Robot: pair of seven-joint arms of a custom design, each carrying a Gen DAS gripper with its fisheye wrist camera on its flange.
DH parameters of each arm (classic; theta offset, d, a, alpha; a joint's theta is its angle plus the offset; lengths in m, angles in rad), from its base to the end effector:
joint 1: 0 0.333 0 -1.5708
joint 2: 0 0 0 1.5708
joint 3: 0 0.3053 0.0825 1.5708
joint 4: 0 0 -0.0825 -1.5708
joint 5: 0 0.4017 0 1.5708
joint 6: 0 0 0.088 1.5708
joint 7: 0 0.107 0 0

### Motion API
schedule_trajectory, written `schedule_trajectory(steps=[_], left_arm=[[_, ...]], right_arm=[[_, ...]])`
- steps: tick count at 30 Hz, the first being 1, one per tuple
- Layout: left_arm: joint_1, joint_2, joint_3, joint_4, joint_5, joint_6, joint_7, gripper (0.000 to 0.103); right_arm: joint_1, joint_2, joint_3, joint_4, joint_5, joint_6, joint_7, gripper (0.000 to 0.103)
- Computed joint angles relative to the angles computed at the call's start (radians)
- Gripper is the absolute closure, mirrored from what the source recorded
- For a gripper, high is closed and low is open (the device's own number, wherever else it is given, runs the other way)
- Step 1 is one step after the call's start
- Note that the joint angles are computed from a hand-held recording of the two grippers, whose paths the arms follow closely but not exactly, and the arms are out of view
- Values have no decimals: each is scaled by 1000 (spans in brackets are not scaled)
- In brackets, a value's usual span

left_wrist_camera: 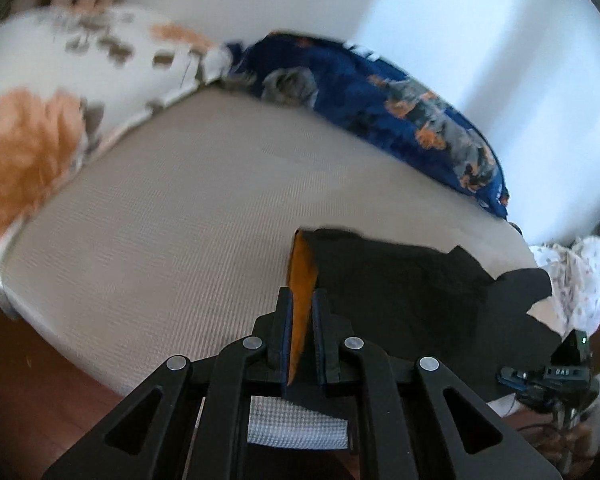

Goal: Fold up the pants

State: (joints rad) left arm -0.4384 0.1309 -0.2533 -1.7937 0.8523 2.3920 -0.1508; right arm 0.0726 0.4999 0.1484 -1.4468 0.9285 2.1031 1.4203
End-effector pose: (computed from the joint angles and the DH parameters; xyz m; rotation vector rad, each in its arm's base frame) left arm 0.5124 -0.4067 0.5124 -2.2177 1.2601 -0.9222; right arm 0.7114 0.1790 0.4223 -1.5725 1.7219 0.7015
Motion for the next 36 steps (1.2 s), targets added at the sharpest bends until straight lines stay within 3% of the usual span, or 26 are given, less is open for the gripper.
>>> schedule_trajectory(steps=[3,4,6,7,10,13,15,18,20,23,24,26,32,36], left_arm=[[-13,22,-10,55,0,-6,82,85],[-19,27,-12,67,-3,-6,95,78],[-10,27,-17,60,-87,50,134,49],[-3,26,-18,52,-134,79,153,45],[10,3,-22,7,-261,119,177,44],[41,-32,-32,-80,-460,200,230,44],[58,-53,-37,-156,-589,294,245,44],[99,-32,-89,-243,-967,525,439,44],[126,1,-134,-221,-1140,535,592,44],[150,62,-174,-157,-1268,513,752,44],[144,75,-170,-140,-1257,510,763,57],[75,83,-85,-81,-1061,399,662,86],[-1,19,20,-45,-655,297,321,92],[23,18,1,-22,-590,251,310,92]], right_arm=[[-17,1,8,13,27,-10,-53,93],[-17,-2,6,15,27,-2,-64,92],[-18,9,3,45,13,-14,-83,88],[-18,15,4,57,12,-16,-82,83],[-21,39,12,89,22,-28,-84,61],[-22,53,16,98,27,-22,-74,60],[-20,61,17,100,22,-19,-64,59],[-32,64,26,86,44,-25,-64,59],[-32,60,25,82,41,-27,-74,59],[-34,57,25,78,44,-32,-79,59],[-35,57,25,78,47,-34,-79,59],[-37,58,25,78,52,-38,-77,59],[-65,71,33,81,111,-48,-79,57],[-96,65,33,60,186,-8,-73,50]])
